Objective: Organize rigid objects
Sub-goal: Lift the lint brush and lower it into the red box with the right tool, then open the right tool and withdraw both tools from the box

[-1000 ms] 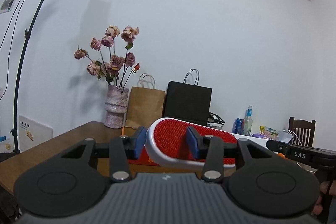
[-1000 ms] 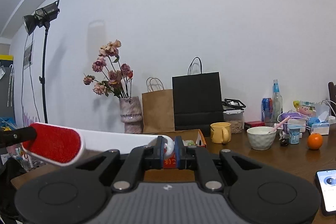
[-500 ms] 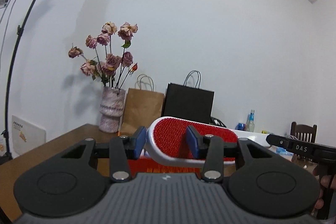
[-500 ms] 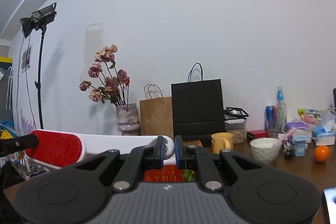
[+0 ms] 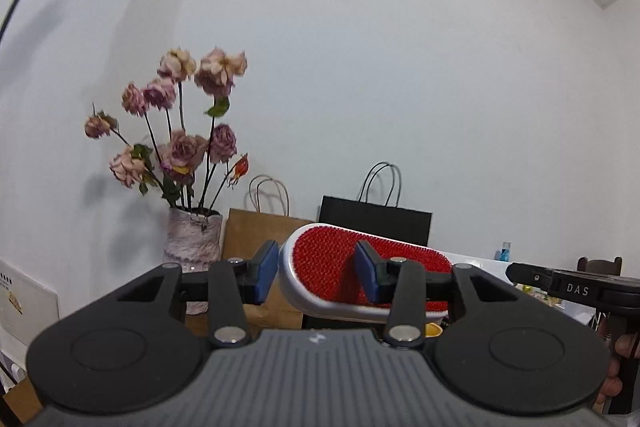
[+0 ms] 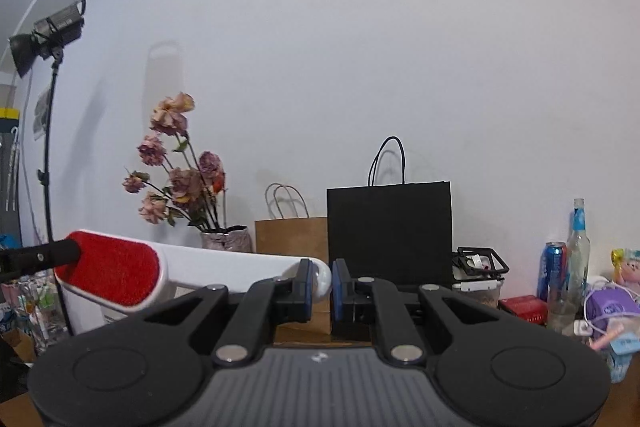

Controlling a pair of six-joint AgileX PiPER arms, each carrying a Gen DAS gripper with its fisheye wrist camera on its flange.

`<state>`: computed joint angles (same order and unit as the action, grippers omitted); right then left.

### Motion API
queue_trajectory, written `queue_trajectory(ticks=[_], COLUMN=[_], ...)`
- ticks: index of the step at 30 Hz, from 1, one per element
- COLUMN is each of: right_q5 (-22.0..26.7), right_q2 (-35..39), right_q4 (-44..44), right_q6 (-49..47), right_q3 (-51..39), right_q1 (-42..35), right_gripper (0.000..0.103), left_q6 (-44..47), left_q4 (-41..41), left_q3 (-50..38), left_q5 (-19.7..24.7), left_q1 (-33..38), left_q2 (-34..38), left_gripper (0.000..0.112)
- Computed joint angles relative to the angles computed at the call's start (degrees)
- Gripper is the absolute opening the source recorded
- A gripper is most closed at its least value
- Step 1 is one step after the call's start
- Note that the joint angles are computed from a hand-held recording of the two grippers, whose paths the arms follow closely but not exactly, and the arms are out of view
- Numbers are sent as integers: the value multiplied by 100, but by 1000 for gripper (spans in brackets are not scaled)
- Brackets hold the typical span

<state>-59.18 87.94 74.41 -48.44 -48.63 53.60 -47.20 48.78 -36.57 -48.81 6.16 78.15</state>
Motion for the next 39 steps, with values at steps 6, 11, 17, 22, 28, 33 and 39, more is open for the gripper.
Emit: queue_trajectory(ticks=[6,11,17,22,28,33,39], right_q5=[1887,2962,3714,3774,3608,3440,2961], right_q2=[536,1257,2406,2834,2874,2478,1407], right_q4=[-202,-622,-212,222,769,1012,540], right_q6=[-50,586,172,-405,-1243,-1426,-871], right_q3=[-646,-895,-1470,-1690,-1796,-1543,-785], right_q1=[-1477,-2308,-2741,-2665,-2446,-2301,-1909], right_gripper=[11,11,11,11,12,14,21], left_q6=[-1014,-2332,-3754,-4443,-4316,-4599,-3665], left_q4=[593,1717,3170,4075,4260,4448,3400], left_q3=[-1405,-2254,-2930,-3116,-2986,-2803,-2035], left_q5=[1332,1878,2527,2788,3196,3240,3068], left_q1=[-574,-745,-954,-993,-1157,-1137,-922], left_q2=[1140,2334,3282,3511,3431,3078,1920], left_gripper=[42,42,41,41,40,41,66])
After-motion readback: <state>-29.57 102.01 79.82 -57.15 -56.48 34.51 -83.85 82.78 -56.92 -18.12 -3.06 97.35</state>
